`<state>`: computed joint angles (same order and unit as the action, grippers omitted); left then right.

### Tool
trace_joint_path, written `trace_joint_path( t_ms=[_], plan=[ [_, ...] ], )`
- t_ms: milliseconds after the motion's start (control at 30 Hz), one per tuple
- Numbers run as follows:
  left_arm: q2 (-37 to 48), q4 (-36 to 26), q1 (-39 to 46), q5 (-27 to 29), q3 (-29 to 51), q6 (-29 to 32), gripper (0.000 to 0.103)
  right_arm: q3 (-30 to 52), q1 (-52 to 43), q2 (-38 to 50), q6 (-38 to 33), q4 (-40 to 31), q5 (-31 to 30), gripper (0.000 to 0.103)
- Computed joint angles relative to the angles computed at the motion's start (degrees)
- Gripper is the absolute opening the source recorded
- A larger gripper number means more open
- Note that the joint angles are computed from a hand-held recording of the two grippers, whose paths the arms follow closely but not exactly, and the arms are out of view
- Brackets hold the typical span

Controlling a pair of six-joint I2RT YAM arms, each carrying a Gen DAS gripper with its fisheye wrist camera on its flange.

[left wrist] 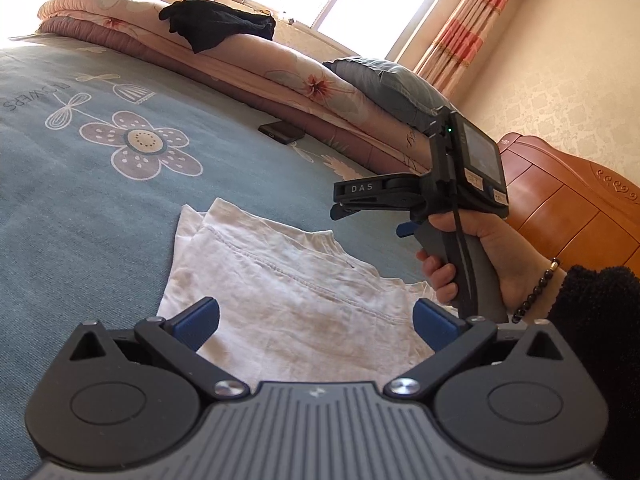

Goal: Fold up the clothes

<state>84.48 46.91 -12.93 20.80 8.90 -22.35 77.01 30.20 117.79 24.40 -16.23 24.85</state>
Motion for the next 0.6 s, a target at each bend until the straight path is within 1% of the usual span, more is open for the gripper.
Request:
trace_joint_path(
  t_ms=[133,200,333,433,533,600],
  plan=[
    [-0.25,-0.89,-0.23,-0.24,0.18,0.07,0.102,-8.54,-3.29,-7.55,0.27,-0.56,1.96,0.103],
    [-0.44,-0.97,-0.11,-0.11,0.12,-0.04,0.102,-12.28,-5.97,-10.59,2.13,-1.28,1.92,0.103],
    [0.61,-0.23,0.01,0.23,0.31,-0.58,0.102,-20.58,-11.70,-15.07,3.15,0.10,2.47,0.103],
    [0.98,-1.03,-1.14,-1.34,0.79,-0.14,0.102,-22.88,-14.61,-13.91,3.11,1.89,1.11,0.103],
    [1.18,-1.77,-2.33,-2.63,1.17,0.33,0.102,-22.44,-15.88,-9.53,3.04,5.14,0.15,0.103],
    [1.43,-2.26,-2.83,-3.25,1.47,0.58,0.102,-22.93,-15.97,-8.91,3.16,8.03,0.15,0.103]
  ],
)
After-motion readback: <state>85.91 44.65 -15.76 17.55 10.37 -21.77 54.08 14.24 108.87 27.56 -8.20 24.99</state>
